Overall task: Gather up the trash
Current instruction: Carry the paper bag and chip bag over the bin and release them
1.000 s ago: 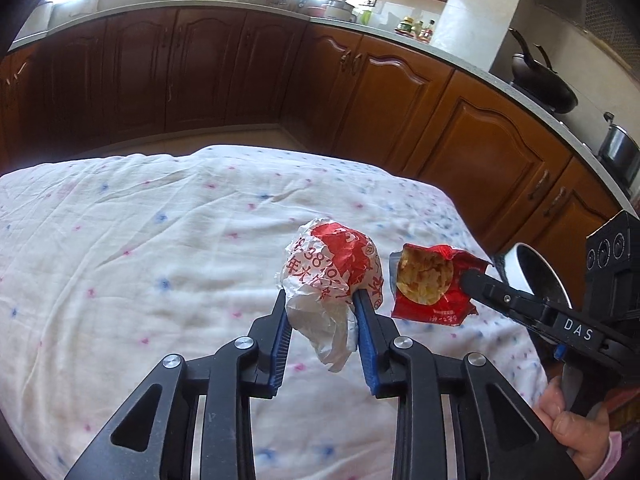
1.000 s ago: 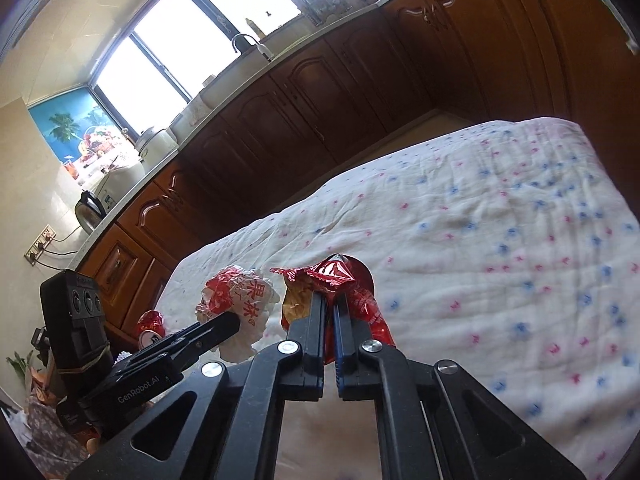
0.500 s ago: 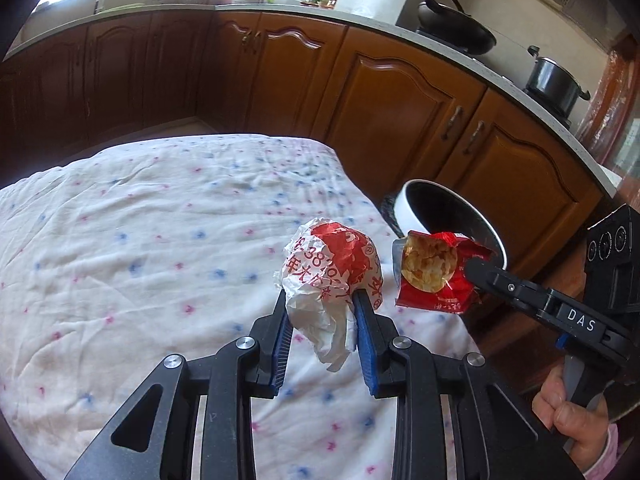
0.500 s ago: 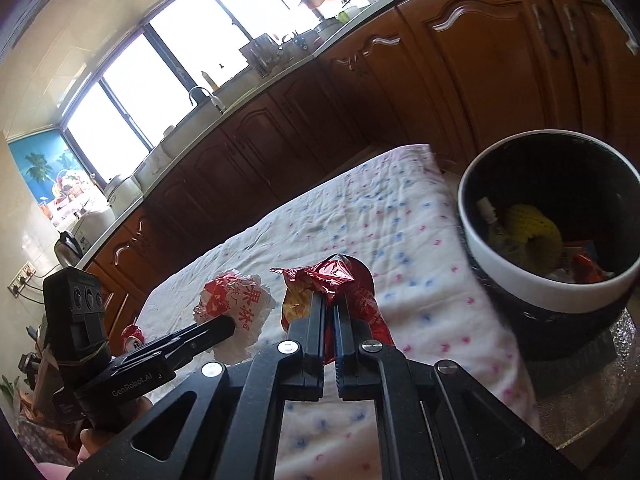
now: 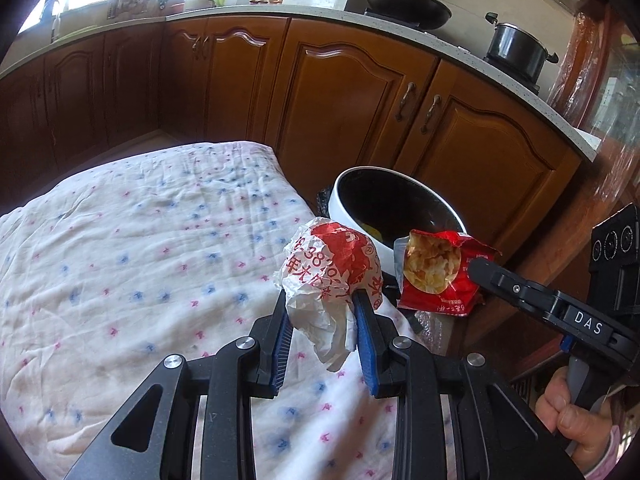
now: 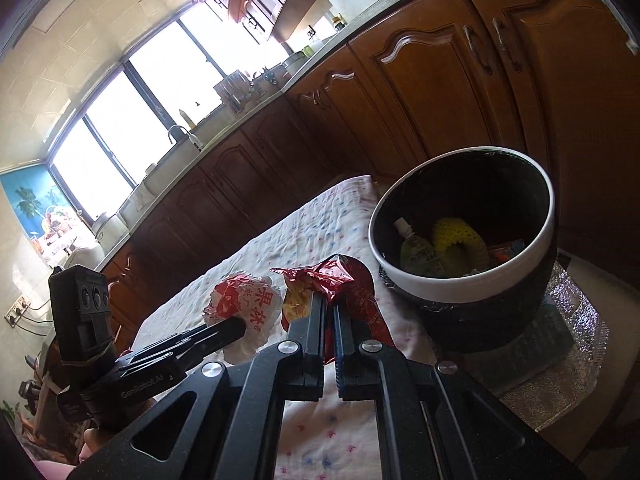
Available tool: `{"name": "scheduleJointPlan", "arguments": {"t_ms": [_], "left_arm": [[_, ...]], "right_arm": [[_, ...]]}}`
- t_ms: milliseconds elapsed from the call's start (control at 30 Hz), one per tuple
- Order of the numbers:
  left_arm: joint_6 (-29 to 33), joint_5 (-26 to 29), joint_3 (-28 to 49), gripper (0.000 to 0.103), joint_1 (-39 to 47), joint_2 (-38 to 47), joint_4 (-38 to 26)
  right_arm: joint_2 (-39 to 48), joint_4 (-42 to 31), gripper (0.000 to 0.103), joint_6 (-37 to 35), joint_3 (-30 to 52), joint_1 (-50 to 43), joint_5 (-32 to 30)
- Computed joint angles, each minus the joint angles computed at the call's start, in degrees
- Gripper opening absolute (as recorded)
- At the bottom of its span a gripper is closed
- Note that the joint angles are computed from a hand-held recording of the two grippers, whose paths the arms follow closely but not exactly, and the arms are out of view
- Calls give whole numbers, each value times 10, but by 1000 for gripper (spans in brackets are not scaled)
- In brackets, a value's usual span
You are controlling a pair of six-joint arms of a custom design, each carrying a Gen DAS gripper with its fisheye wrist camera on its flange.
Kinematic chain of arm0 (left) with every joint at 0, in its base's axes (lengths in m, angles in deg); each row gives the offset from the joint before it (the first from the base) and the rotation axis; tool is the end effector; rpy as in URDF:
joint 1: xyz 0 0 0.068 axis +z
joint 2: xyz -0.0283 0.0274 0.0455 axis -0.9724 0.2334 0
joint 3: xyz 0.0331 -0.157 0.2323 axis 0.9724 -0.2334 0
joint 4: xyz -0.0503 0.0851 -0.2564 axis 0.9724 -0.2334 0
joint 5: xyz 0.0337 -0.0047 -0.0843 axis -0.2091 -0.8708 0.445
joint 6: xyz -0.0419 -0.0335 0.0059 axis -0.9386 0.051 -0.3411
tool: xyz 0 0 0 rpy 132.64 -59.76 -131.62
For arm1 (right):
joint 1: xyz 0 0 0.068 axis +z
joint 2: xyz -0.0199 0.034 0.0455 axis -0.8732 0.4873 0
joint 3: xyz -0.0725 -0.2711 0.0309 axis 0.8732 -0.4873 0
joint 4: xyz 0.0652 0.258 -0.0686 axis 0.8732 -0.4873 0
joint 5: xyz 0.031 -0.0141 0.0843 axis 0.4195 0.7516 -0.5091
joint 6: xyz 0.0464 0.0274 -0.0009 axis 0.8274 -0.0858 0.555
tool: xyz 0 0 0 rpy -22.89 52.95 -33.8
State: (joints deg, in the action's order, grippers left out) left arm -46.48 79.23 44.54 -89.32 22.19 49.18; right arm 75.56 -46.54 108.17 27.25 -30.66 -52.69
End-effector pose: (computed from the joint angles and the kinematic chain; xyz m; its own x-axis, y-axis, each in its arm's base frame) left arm 0.2069 -0.0544 0.0963 -0.7308 0.0275 -0.6820 0.2579 0.9363 -0.2386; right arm 0.1642 0.0975 0.0836 -0.7285 0.3119 -0.6099 -0.0948 0.8358 0.5407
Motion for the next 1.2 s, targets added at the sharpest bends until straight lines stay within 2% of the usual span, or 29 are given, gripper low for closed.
{"name": "scheduleJointPlan", "arguments": {"t_ms": [200,633,933,1200], "left_arm": [[-9,-22,23,28,-33,25,2],[-14,-60,103,28,-85,110,-1],[8,-51,160,28,-92,155,-17],[46,-51,226,28,-89,197,-71]], "right_arm": [[-40,-11,3,-10,-26,-38,-18],[-53,-27,3,-56,-34,-129,-66],[-42,-69,3,-105,5,-186,-79],[-5,-121,3,-151,64,-217,-74]]}}
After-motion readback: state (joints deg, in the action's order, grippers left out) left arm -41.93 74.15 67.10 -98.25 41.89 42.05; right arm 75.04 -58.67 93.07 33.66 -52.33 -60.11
